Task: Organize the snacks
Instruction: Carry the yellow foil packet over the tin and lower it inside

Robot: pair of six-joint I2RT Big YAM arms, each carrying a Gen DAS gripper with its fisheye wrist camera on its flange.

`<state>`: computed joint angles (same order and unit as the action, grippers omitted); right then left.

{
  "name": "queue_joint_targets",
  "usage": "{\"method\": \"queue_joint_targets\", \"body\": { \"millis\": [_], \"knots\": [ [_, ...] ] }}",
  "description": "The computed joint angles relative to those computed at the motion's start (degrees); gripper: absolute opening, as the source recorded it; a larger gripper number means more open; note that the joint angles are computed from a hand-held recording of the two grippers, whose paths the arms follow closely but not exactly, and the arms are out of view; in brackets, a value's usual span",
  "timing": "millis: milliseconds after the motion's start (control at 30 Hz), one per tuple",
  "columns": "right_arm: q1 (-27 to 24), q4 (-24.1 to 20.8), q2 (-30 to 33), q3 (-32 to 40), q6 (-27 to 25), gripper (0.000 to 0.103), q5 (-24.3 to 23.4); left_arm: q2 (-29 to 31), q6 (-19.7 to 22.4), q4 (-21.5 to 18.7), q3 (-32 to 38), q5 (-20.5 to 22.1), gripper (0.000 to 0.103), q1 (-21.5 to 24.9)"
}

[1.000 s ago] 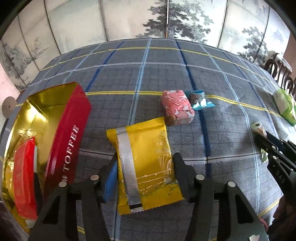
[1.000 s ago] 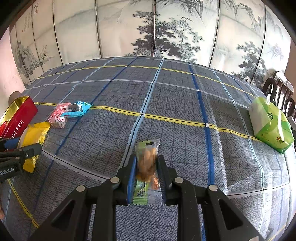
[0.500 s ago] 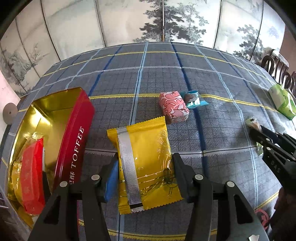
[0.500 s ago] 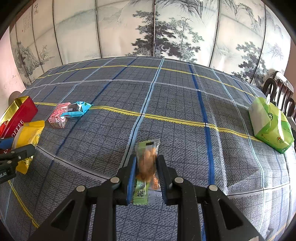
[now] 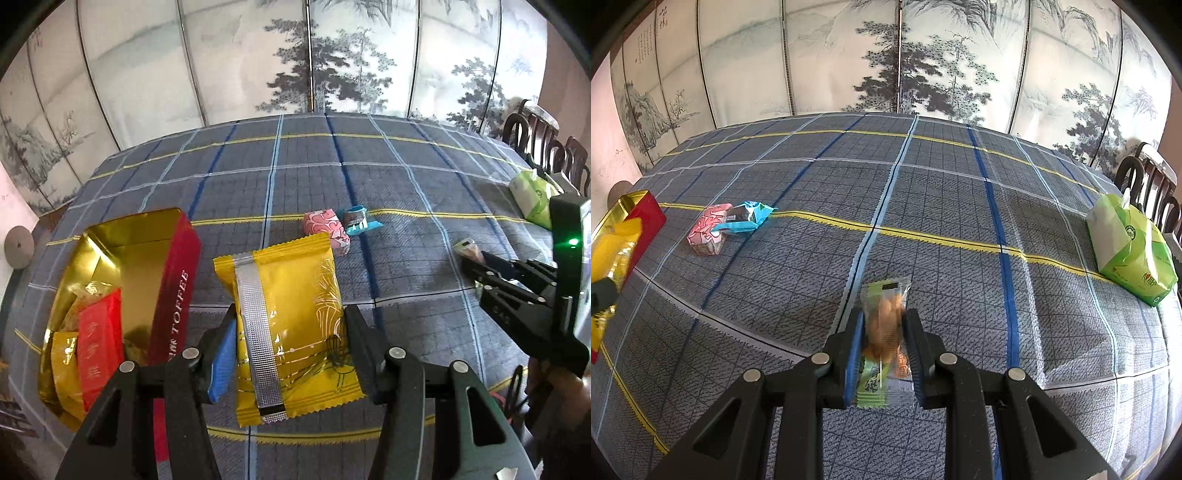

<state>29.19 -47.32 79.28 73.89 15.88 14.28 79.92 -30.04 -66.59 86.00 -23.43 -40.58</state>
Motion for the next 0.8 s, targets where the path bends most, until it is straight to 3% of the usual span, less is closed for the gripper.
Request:
{"method": "queue_joint_targets", "body": {
  "millis": [400, 800],
  "knots": [
    [0.0, 0.0, 0.0, 0.0, 0.0, 0.023, 0.0, -4.8, -0.1, -2.1, -0.8, -0.9, 0.051, 0.8],
    [0.1, 0.0, 0.0, 0.0, 0.1, 0.023, 0.0, -10.3, 0.5, -5.7, -4.5, -3.7, 0.051, 8.4]
  ]
}}
